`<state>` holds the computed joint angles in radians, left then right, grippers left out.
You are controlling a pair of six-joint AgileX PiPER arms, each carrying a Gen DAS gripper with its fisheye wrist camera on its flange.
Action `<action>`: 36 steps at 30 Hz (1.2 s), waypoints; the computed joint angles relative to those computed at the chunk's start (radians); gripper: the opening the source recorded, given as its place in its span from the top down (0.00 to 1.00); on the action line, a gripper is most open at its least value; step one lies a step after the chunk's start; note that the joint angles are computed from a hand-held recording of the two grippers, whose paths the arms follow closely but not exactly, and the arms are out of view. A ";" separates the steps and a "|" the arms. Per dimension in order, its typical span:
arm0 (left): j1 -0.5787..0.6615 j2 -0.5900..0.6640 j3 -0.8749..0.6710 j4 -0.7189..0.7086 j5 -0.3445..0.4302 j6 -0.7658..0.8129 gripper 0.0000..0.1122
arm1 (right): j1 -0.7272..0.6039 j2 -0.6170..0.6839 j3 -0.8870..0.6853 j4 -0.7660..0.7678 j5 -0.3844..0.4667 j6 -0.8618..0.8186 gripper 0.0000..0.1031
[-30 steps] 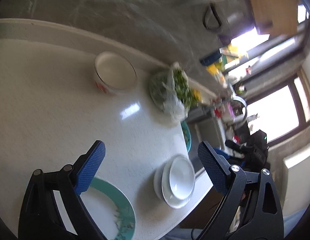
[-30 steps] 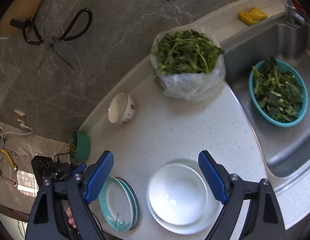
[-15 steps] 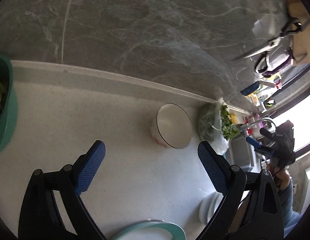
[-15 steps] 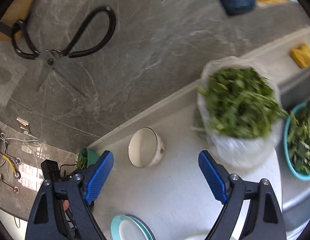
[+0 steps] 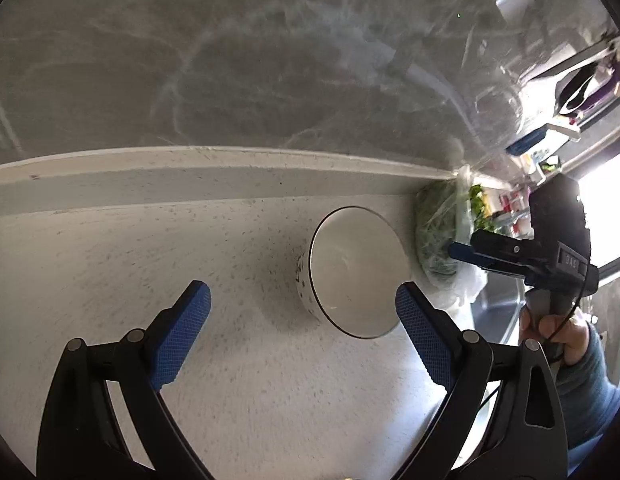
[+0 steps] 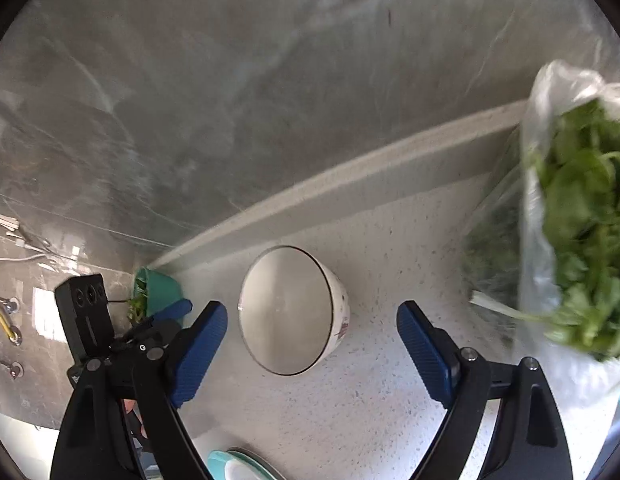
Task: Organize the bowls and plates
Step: 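Move both open grippers to the red-printed white bowl by the wall, then close both grippers on the rim of the red-printed bowl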
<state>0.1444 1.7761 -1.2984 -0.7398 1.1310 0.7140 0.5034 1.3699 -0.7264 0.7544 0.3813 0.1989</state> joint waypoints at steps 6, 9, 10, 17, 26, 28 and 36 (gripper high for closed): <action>-0.073 0.069 0.008 0.021 -0.074 0.004 0.17 | -0.002 0.125 -0.046 0.087 0.036 -0.118 0.14; -0.092 0.104 0.006 0.012 -0.101 0.013 0.18 | 0.001 0.185 -0.077 0.106 0.048 -0.141 0.17; -0.097 0.111 0.003 0.014 -0.107 0.013 0.18 | 0.006 0.209 -0.089 0.117 0.051 -0.151 0.17; -0.147 0.137 0.004 0.031 -0.140 -0.007 0.51 | 0.030 0.285 -0.126 0.125 0.049 -0.170 0.25; -0.199 0.169 0.006 0.022 -0.166 -0.031 0.72 | 0.026 0.333 -0.146 0.149 0.065 -0.210 0.41; -0.205 0.166 0.010 0.027 -0.174 -0.033 0.73 | 0.029 0.340 -0.147 0.158 0.064 -0.220 0.44; -0.230 0.155 0.015 0.034 -0.188 -0.057 0.84 | 0.036 0.358 -0.145 0.220 0.052 -0.271 0.76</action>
<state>-0.0855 1.9314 -1.2829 -0.7063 0.9434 0.6569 0.5389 1.7276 -0.8715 0.9745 0.4331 -0.0721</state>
